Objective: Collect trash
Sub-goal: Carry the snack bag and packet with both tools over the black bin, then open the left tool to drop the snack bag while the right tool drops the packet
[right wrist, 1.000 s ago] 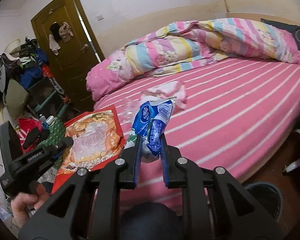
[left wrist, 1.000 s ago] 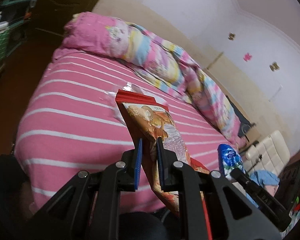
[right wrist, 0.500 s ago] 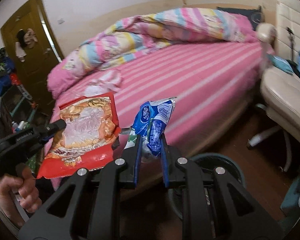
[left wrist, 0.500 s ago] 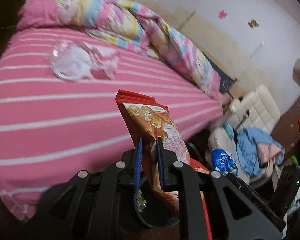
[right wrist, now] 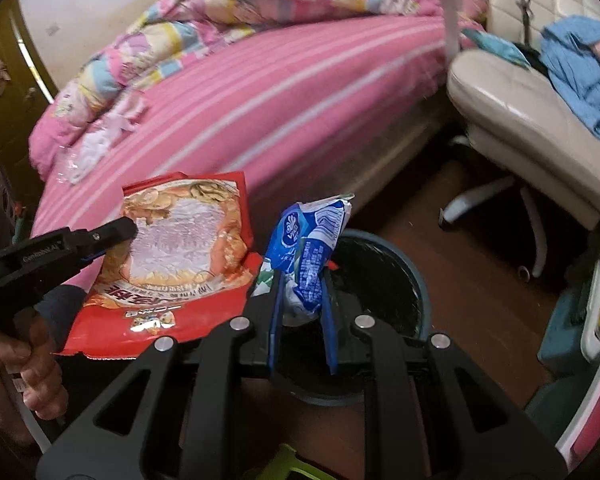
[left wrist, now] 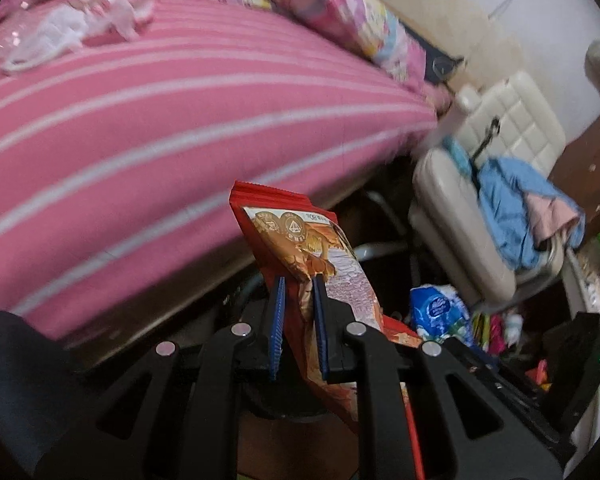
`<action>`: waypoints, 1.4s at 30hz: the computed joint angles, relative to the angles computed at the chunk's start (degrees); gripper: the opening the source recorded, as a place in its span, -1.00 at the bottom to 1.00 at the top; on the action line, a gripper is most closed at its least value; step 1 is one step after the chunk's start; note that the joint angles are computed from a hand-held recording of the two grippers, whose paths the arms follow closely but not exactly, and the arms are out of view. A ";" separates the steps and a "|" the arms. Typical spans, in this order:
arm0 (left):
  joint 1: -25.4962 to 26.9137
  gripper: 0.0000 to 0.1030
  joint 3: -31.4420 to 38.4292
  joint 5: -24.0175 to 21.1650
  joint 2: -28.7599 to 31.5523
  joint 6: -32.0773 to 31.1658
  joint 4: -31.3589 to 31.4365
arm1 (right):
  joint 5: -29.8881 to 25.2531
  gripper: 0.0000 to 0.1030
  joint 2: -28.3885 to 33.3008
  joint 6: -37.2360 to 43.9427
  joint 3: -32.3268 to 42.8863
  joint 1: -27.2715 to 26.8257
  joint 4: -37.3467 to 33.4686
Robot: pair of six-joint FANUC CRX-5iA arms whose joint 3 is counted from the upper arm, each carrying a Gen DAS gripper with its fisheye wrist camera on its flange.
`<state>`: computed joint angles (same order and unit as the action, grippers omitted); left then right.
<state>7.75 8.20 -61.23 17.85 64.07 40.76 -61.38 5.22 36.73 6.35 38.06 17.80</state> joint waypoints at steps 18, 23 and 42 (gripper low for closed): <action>-5.08 -0.74 11.29 -7.48 12.98 -0.79 -7.77 | -2.13 -0.67 2.68 -1.77 -2.29 -3.16 -3.59; -5.43 -0.65 13.42 -9.50 15.19 0.61 -8.70 | -2.65 -0.61 4.55 -0.90 -1.40 -3.99 -4.56; -5.12 0.41 9.39 -4.80 11.10 -1.29 -5.77 | -2.29 0.48 3.89 -5.24 -1.49 -0.56 1.94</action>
<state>2.63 17.59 -66.03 28.95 62.78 34.99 -63.67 9.11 31.48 4.86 37.50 19.73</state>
